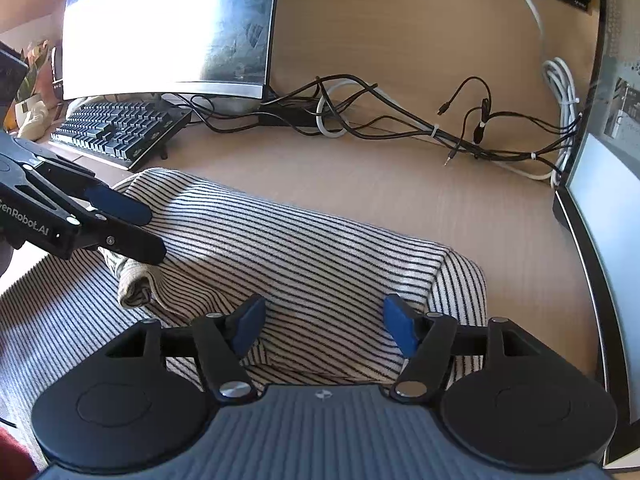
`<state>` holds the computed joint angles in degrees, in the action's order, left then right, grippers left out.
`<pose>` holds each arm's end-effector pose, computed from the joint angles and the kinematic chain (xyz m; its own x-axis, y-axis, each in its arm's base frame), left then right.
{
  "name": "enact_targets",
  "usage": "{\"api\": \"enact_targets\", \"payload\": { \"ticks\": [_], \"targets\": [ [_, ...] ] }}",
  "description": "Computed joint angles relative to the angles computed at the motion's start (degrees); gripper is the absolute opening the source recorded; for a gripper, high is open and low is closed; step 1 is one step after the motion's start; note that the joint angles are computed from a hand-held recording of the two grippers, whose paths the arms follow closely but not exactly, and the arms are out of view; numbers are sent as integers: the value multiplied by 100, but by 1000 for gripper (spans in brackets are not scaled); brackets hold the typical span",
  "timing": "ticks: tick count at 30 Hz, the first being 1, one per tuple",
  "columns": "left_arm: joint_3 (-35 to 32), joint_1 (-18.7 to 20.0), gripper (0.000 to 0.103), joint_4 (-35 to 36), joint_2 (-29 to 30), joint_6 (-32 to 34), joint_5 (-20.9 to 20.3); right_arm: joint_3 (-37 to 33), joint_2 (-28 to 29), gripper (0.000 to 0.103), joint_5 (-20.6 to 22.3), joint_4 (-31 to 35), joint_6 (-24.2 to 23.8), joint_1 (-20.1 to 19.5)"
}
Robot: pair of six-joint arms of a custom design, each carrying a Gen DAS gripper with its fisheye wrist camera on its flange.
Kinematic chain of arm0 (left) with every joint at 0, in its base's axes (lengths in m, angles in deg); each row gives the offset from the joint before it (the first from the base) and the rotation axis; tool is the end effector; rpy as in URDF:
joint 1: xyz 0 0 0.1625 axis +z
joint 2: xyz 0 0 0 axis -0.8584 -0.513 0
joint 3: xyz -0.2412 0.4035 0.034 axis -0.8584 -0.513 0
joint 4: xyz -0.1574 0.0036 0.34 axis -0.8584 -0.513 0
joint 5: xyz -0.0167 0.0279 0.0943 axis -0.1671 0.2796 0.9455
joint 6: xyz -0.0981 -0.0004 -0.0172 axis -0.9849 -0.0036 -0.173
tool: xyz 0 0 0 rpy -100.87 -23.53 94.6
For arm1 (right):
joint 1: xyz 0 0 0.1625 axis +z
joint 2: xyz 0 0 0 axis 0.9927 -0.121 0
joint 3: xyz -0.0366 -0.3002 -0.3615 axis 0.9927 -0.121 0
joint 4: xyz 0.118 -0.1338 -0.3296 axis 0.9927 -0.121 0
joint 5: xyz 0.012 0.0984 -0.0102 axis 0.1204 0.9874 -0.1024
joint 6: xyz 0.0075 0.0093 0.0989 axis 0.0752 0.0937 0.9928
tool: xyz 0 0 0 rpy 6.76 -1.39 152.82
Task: Fold clothes
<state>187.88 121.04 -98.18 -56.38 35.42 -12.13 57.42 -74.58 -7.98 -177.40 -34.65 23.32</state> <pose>-0.0796 -0.5838 0.2907 -0.8495 -0.1159 -0.5146 0.3033 0.6909 -0.6562 0.3370 -0.7009 0.0197 -0.3430 -0.8810 0.3258 -0.9390 0.3123 -0.1442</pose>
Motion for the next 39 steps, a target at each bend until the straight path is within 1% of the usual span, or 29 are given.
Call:
{"api": "enact_targets", "payload": {
  "ticks": [1,2,3,6,7,9,11,12,15,16,18,20,21,23,24,25,26,27,28,29,30,31,33,35,36,39],
  "targets": [
    [22,-9,85,-5,-89,-93,-119,-96,-36,71,42,234,167,10],
    [120,-46,91,-250,-216,-101,-203,-189,-78,73,125,424,356,12],
    [214,-77,97,-530,-304,-70,-170,-288,-119,75,274,498,607,-5],
    [190,68,97,-768,-540,-325,-70,-789,-78,83,494,686,1425,-43],
    [112,180,97,-597,-549,-518,-90,-1038,1,84,509,861,1747,-59],
    [-58,404,97,-237,-559,-900,-139,-1452,200,90,365,1150,2118,-74],
    [-144,598,97,-59,-478,-1092,-477,-1730,399,94,112,1294,2301,-67],
    [-180,647,97,6,-440,-1092,-603,-1833,490,94,-12,1357,2348,-62],
    [-276,706,98,87,-271,-927,-767,-2092,684,94,-138,1653,2307,-70],
    [-336,700,98,149,-215,-897,-715,-2180,740,96,-145,1760,2296,-77],
    [-467,713,98,344,-138,-815,-605,-2489,869,97,-57,2180,2421,-116],
    [-555,772,98,426,-104,-797,-681,-2795,970,96,77,2639,2612,-161],
    [-579,791,98,418,-88,-775,-719,-2902,998,90,164,2824,2675,-184],
    [-548,807,94,286,-60,-689,-739,-2998,1010,80,308,3051,2612,-202],
    [-514,807,87,193,-51,-651,-726,-2995,1013,75,289,3049,2561,-192],
    [-531,808,81,112,-11,-637,-725,-2961,1019,73,275,3005,2468,-188],
    [-583,837,78,80,23,-644,-747,-2980,1045,68,274,2994,2433,-183],
    [-672,864,72,122,46,-679,-725,-3090,1106,62,292,3045,2497,-178],
    [-762,891,67,165,71,-714,-703,-3225,1177,58,315,3101,2557,-173],
    [-875,915,64,217,97,-709,-646,-3419,1270,51,358,3152,2587,-168],
    [-984,920,59,192,129,-610,-582,-3605,1356,48,418,3160,2562,-149],
    [-1034,880,58,64,141,-421,-497,-3762,1427,47,491,3153,2517,-132],
    [-1064,777,56,-307,149,45,-362,-3812,1440,45,725,2980,2266,-92],
    [-974,652,56,-808,115,550,-310,-3569,1305,45,974,2642,1885,-63],
    [-881,600,56,-1009,78,691,-313,-3427,1219,45,1096,2502,1715,-55],
    [-405,362,55,-1345,-134,780,-275,-2836,844,45,1383,2304,1500,-92]
  ]
}}
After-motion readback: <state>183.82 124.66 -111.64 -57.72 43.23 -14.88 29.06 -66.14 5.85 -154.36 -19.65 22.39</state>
